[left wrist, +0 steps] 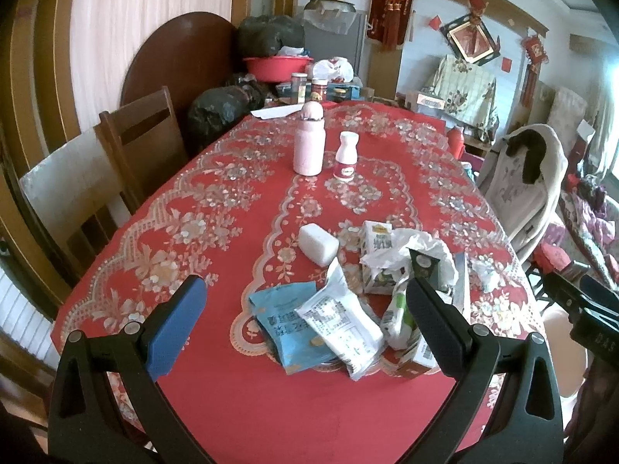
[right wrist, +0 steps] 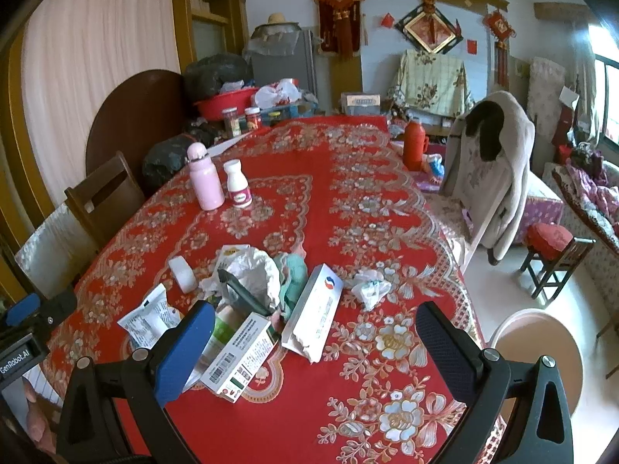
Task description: Collect trash
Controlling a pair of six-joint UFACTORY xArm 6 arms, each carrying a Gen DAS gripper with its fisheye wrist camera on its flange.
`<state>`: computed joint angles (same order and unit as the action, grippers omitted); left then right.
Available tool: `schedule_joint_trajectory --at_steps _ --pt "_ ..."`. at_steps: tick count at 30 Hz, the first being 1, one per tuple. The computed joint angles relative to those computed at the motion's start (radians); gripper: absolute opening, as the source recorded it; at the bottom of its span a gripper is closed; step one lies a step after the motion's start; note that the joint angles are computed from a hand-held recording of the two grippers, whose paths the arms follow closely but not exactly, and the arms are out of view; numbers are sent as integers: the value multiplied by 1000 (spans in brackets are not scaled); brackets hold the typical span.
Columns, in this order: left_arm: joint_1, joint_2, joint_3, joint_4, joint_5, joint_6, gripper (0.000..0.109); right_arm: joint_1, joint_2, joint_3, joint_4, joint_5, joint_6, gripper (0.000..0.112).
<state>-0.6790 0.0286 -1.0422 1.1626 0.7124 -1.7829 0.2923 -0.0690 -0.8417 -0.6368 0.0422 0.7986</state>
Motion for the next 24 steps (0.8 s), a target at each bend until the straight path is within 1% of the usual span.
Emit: schedule_joint_trajectory --at_steps 2,6,12,14,17,19,21,23,24 --pt "9 1 5 -9 -10 9 103 3 13 -13 -6 8 6 103" --pt "35 -11 27 -21 -46 37 103 17 35 -30 74 27 -66 103" --pt "88 -19 72 -81 -127 139 103 53 84 -66 297 103 -276 103" --pt "107 -18 86 -102 -161 169 103 62 100 -75 345 121 -324 103" --pt "129 -8 92 -125 -199 207 103 85 131 -94 515 160 -471 103" --pt "145 8 86 -149 -225 243 102 94 160 -128 580 219 -527 103" --pt "159 29 74 -163 -250 268 102 99 188 -160 616 273 -555 103" --pt "172 49 64 -177 -277 287 102 103 211 -177 648 295 -573 103" --pt "178 63 56 -188 -291 300 102 108 221 -183 696 296 -608 103"
